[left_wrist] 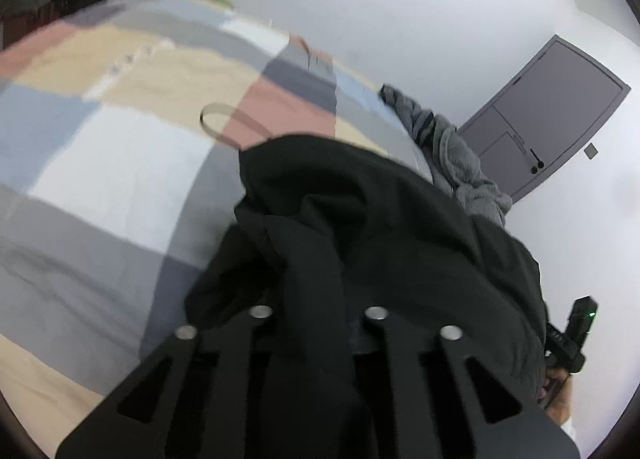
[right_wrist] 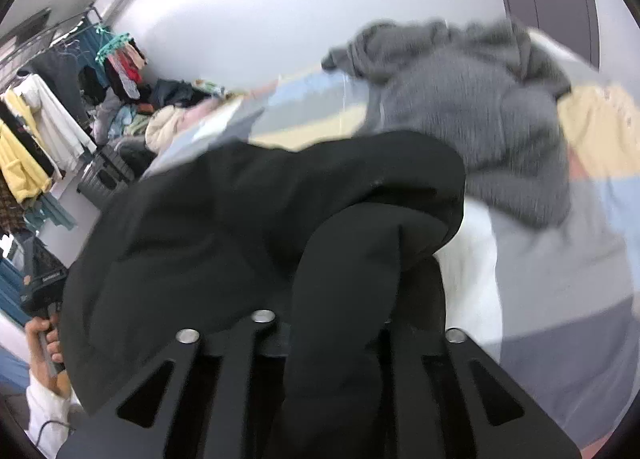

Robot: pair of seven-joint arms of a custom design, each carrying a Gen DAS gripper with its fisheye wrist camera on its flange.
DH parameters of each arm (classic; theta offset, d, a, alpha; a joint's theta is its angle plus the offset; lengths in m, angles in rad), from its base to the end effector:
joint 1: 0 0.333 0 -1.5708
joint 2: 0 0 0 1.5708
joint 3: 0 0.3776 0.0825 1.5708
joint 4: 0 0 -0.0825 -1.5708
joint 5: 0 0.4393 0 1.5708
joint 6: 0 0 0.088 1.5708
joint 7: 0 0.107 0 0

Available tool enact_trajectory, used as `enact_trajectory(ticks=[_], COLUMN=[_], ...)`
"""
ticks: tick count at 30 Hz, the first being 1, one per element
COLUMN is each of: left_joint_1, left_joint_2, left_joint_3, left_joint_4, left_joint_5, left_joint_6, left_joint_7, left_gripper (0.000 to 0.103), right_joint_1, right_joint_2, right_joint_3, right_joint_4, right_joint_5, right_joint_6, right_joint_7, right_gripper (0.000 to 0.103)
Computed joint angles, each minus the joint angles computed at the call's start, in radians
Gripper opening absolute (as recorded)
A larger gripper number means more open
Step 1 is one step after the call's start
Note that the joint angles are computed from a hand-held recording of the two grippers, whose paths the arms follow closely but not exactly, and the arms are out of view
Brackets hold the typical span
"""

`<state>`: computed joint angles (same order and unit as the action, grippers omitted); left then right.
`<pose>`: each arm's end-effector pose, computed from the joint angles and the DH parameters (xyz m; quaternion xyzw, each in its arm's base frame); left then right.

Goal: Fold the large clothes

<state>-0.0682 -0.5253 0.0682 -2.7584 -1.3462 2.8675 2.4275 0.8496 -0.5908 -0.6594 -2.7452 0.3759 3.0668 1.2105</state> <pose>0.3874 0.0540 0.4255 -0.7442 0.5115 -0.4196 0.0921 0.4274 0.0425 0.4574 -0.6775 0.5989 -0.0956 0.4160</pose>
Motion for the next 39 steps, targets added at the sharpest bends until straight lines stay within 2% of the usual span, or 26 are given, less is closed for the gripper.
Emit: enact_trajectory(ticks=[3, 6, 9, 12, 14, 16, 18, 20, 21, 22, 23, 24, 27, 28, 32, 33, 34, 35, 36, 37, 38, 39], left_joint_1=[-0.028, -0.005, 0.018, 0.056, 0.107, 0.135, 0.158, 0.207, 0.248, 0.26, 0.27, 0.276, 0.226, 0.221, 0.179, 0.177, 0.18, 0.185, 0.201, 0.202, 0.194, 0.188], left_joint_2=[-0.029, -0.06, -0.042, 0.005, 0.048, 0.092, 0.143, 0.182, 0.205, 0.212, 0.228, 0.238, 0.248, 0.242, 0.207, 0.194, 0.182, 0.164, 0.143, 0.127, 0.111, 0.084], left_joint_3=[0.015, -0.021, -0.068, -0.135, -0.183, -0.205, -0.221, -0.265, -0.301, -0.313, -0.32, -0.323, -0.271, -0.267, -0.222, -0.22, -0.22, -0.22, -0.228, -0.222, -0.212, -0.209], left_joint_4=[0.025, 0.045, 0.071, 0.083, 0.085, 0.085, 0.09, 0.089, 0.088, 0.086, 0.087, 0.088, 0.085, 0.077, 0.052, 0.043, 0.036, 0.028, 0.02, 0.015, 0.006, -0.013], left_joint_5=[-0.118, -0.173, -0.082, 0.077, 0.18, 0.253, 0.316, 0.406, 0.463, 0.493, 0.523, 0.547, 0.56, 0.575, 0.609, 0.624, 0.643, 0.66, 0.682, 0.69, 0.694, 0.701], left_joint_6=[0.047, 0.089, 0.144, 0.219, 0.228, 0.236, 0.237, 0.243, 0.241, 0.239, 0.236, 0.234, 0.231, 0.237, 0.239, 0.236, 0.23, 0.217, 0.191, 0.176, 0.18, 0.201], left_joint_7=[0.107, 0.166, 0.076, -0.041, -0.138, -0.195, -0.251, -0.325, -0.373, -0.402, -0.426, -0.45, -0.465, -0.481, -0.522, -0.538, -0.555, -0.574, -0.606, -0.63, -0.647, -0.663], left_gripper=[0.006, 0.006, 0.005, 0.005, 0.005, 0.005, 0.006, 0.006, 0.006, 0.006, 0.006, 0.007, 0.008, 0.009, 0.011, 0.012, 0.014, 0.024, 0.047, 0.062, 0.085, 0.086], right_joint_1=[-0.01, 0.015, -0.013, -0.109, -0.165, -0.215, -0.223, -0.176, -0.175, -0.172, -0.135, -0.103, 0.085, 0.11, 0.073, 0.058, 0.02, 0.001, -0.006, -0.019, -0.031, -0.078], right_joint_2=[0.022, 0.047, 0.077, 0.144, 0.196, 0.242, 0.276, 0.312, 0.322, 0.339, 0.349, 0.351, 0.336, 0.327, 0.286, 0.279, 0.266, 0.242, 0.212, 0.176, 0.158, 0.126], right_joint_3=[0.025, 0.005, 0.024, 0.113, 0.161, 0.206, 0.214, 0.168, 0.165, 0.156, 0.124, 0.093, -0.096, -0.121, -0.088, -0.076, -0.042, -0.025, -0.022, -0.014, -0.005, 0.038], right_joint_4=[0.015, 0.04, 0.054, 0.076, 0.094, 0.1, 0.103, 0.116, 0.117, 0.121, 0.124, 0.125, 0.125, 0.125, 0.099, 0.095, 0.083, 0.065, 0.047, 0.024, 0.011, -0.01], right_joint_5=[-0.013, -0.046, -0.075, -0.121, -0.151, -0.187, -0.218, -0.234, -0.245, -0.282, -0.25, -0.25, -0.177, -0.168, -0.172, -0.173, -0.175, -0.174, -0.179, -0.188, -0.197, -0.205], right_joint_6=[0.067, 0.137, 0.182, 0.19, 0.168, 0.164, 0.165, 0.155, 0.153, 0.149, 0.149, 0.145, 0.136, 0.138, 0.135, 0.131, 0.129, 0.142, 0.153, 0.169, 0.18, 0.181], right_joint_7=[0.028, 0.055, 0.102, 0.141, 0.17, 0.193, 0.211, 0.224, 0.234, 0.266, 0.235, 0.232, 0.166, 0.154, 0.161, 0.167, 0.18, 0.189, 0.199, 0.215, 0.231, 0.255], right_gripper=[0.008, 0.007, 0.007, 0.007, 0.007, 0.006, 0.007, 0.007, 0.007, 0.007, 0.007, 0.007, 0.007, 0.008, 0.013, 0.017, 0.022, 0.035, 0.055, 0.066, 0.078, 0.079])
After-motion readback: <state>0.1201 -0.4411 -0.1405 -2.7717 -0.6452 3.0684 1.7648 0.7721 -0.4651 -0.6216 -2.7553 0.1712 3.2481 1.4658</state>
